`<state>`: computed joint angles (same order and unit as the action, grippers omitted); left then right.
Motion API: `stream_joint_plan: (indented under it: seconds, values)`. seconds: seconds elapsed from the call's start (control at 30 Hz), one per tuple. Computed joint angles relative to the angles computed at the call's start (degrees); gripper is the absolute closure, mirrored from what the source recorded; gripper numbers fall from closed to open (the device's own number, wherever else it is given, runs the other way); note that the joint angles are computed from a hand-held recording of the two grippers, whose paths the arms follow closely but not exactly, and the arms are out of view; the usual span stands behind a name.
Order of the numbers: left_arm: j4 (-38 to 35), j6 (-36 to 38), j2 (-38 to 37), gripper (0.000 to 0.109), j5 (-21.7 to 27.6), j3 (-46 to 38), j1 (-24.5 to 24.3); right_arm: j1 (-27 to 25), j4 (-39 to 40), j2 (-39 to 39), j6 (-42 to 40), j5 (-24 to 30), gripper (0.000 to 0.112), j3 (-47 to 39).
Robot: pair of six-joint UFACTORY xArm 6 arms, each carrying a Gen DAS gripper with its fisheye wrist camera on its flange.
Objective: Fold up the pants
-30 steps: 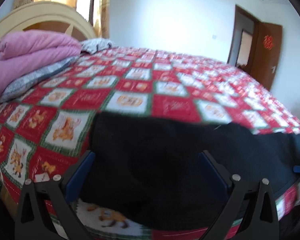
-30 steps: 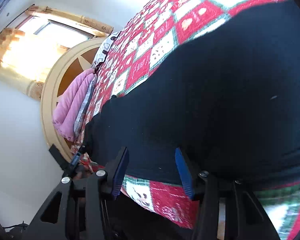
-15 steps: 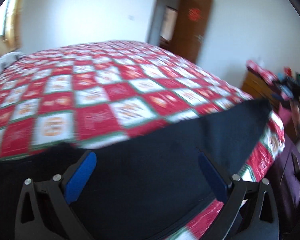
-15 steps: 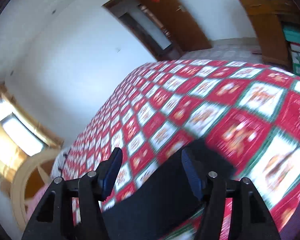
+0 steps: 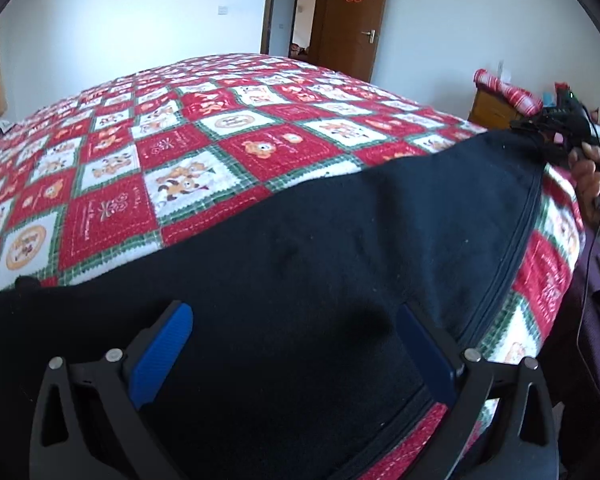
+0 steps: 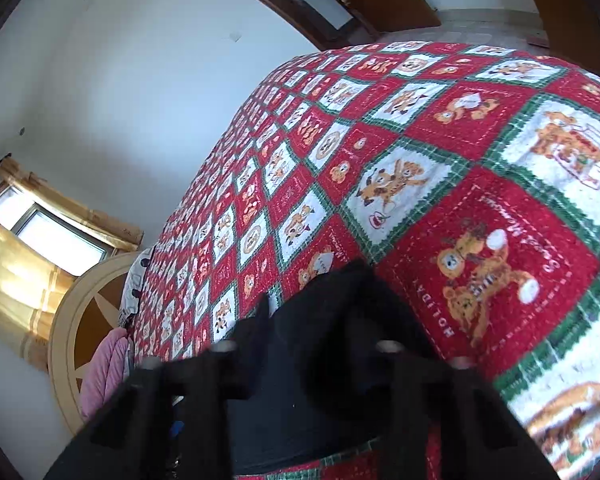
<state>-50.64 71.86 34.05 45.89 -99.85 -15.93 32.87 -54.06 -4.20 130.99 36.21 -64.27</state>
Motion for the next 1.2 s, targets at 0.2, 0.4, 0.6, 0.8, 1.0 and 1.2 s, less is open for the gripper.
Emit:
stream_joint_plan:
  seconds: [0.2, 0.4, 0.6, 0.8, 1.0, 1.2]
  values:
    - [-2.5, 3.4, -0.8, 0.006, -3.7, 2.4, -0.8, 3.5, -7.2, 1.2, -2.6, 10.2, 0.11, -5.6]
    - [-4.2, 5.7, -1.0, 0.006, -4.2, 3.1, -0.7, 1.6, -1.6, 2.8, -2.9, 12.9, 0.109, -3.1]
    - [-2.5, 4.6, -1.3, 0.006, -5.5, 3.5, -1.3, 2.6, -1.4, 0.1, 1.3, 14.7, 0.082, -0.4]
    - [-1.1, 3.0, -1.4, 0.006, -7.2, 3.7, -2.0, 7.7, -1.0, -1.1, 7.1, 25.2, 0.053, -3.4]
    - [0.2, 1.7, -1.2, 0.006, -7.4, 3.5, -2.1, 11.4, 2.2, 2.1, 7.9, 28.2, 0.052, -6.3]
    - [2.3, -0.4, -1.9, 0.006, -7.2, 4.0, -2.1, 12.8, 6.7, 7.6, -3.7, 35.1, 0.052, -13.8]
